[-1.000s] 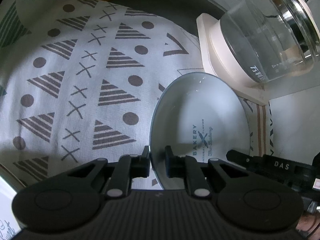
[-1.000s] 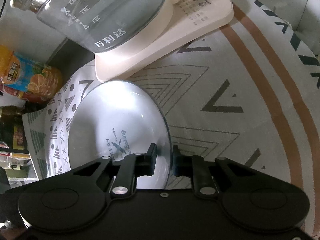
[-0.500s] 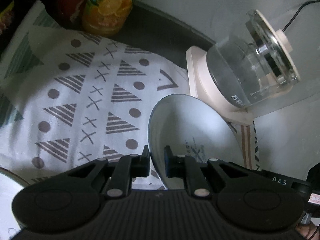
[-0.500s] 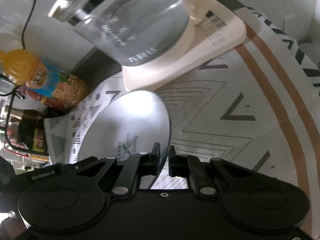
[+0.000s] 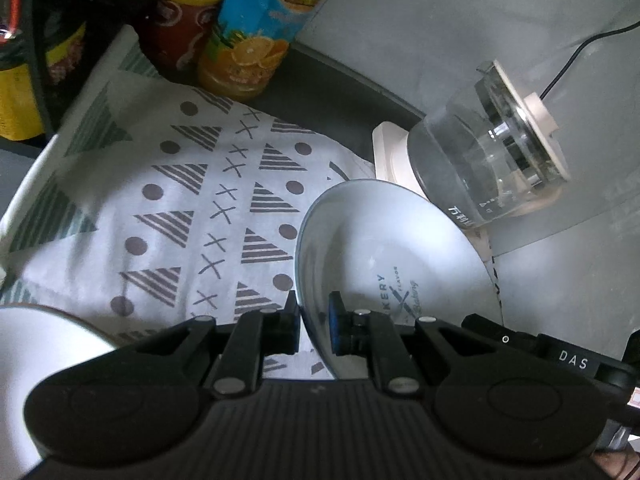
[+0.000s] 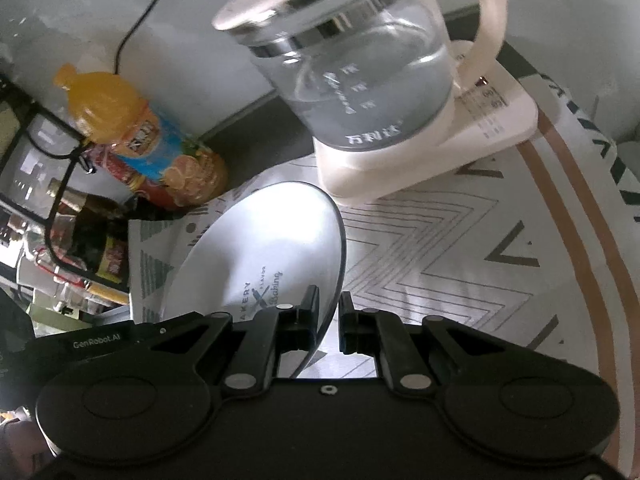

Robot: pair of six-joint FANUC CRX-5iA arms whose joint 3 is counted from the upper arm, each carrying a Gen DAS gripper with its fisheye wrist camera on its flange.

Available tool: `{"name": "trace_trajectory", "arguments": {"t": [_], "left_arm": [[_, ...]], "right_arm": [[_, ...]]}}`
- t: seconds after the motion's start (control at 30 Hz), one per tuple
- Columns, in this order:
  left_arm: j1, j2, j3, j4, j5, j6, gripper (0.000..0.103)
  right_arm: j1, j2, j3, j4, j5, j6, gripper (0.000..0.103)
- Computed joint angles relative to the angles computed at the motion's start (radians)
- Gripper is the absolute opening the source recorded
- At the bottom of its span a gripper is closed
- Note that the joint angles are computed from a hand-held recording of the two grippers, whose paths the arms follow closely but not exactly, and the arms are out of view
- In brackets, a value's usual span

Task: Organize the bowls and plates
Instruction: 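Carry the 'BAKERY' plate with both tools toward the plate stack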

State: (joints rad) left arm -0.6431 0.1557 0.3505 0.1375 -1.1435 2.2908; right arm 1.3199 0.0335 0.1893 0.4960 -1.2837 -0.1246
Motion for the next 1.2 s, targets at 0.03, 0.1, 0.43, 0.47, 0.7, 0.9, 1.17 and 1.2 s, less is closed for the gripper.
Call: {"name": "trace_trajectory", "arguments": {"t": [0.03,0.1,0.43,0.47,0.7,0.9,1.17,1.2], "left_arm": [[0.000,-0.007,-0.004,-0.003,0.000,0.002,0.012],[-0.003,-0.022,-0.011,-0.013,0.001,0.010,0.012],[-0.009,-0.127,-0.083,-0.056,-0.003,0.046,0.012],[-0.008,-0.141,-0.093,-0.060,-0.004,0.049,0.012],[-0.005,-0.233,-0.167,-0.096,-0.018,0.091,0.012],[-0.006,-0.305,-0.232,-0.116,-0.032,0.125,0.012],[-0.011,-0.383,-0.305,-0.139,-0.047,0.180,0.012],[-0.012,-0.390,-0.312,-0.142,-0.047,0.185,0.012]], "right_arm": [[0.004,0.002,0.003,0.006,0.000,-0.002,0.010],[0.015,0.005,0.008,0.020,-0.001,-0.008,0.010],[0.078,0.034,0.047,0.073,-0.020,-0.027,0.010],[0.085,0.039,0.051,0.076,-0.021,-0.029,0.010],[0.122,0.072,0.084,0.084,-0.018,-0.029,0.010],[0.148,0.111,0.124,0.084,-0.016,-0.016,0.010],[0.178,0.157,0.173,0.061,-0.029,0.012,0.010],[0.183,0.162,0.179,0.059,-0.032,0.016,0.010]]}}
